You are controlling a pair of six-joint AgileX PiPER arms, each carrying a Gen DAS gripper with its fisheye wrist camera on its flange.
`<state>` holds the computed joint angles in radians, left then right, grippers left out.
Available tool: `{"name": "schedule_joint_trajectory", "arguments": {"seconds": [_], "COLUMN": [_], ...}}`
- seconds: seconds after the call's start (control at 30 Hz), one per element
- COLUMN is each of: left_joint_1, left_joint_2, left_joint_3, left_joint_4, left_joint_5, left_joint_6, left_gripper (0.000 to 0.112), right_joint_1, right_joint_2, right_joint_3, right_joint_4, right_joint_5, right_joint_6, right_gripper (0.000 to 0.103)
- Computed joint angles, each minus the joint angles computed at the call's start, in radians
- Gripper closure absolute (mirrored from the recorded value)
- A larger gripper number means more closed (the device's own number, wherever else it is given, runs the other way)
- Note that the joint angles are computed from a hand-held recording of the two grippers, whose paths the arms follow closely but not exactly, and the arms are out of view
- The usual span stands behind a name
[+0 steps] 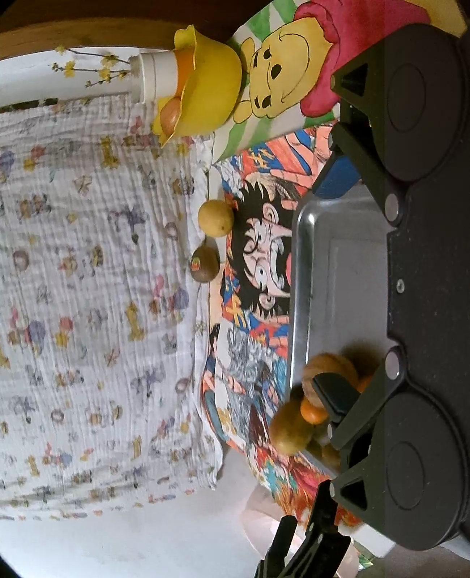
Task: Organize fruits
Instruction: 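Lift both open tools from the tray toward the remaining fruits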
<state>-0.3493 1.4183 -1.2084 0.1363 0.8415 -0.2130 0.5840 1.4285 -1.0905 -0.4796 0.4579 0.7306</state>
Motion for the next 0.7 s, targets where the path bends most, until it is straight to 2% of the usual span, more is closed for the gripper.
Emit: {"name": "schedule_joint_trajectory", "arguments": {"seconds": [0.23,0.43,0.6,0.7], "left_joint_1": [0.031,0.052,0.062,0.072], "left_joint_2": [0.189,0.353,0.516,0.64], "left_joint_3": [-0.196,-0.419,-0.673,-0.879], "left_joint_4": [-0.074,-0.111,-0.139,-0.169], "left_joint_5": [0.003,0.037,0.1,0.166], "left_joint_6": [0.079,0.139,0.177,0.188], "left_gripper": [0.01,0.01,0.01,0.01], "right_joint_1": [-0.121,-0.195,-0.255,-0.281], "right_joint_2": [0.093,0.175,0.269,0.358], "right_joint_3": [-0.112,-0.243,-0.425,-0.617], "right_joint_4": [0.198,0.312,0.429,0.438], "right_joint_5": [-0.004,0.034,0.129,0.223], "right_joint_6": [-0.246,-0.435,-0.606,-0.711], "right_gripper": [0.001,0.001,0.001,0.001]}}
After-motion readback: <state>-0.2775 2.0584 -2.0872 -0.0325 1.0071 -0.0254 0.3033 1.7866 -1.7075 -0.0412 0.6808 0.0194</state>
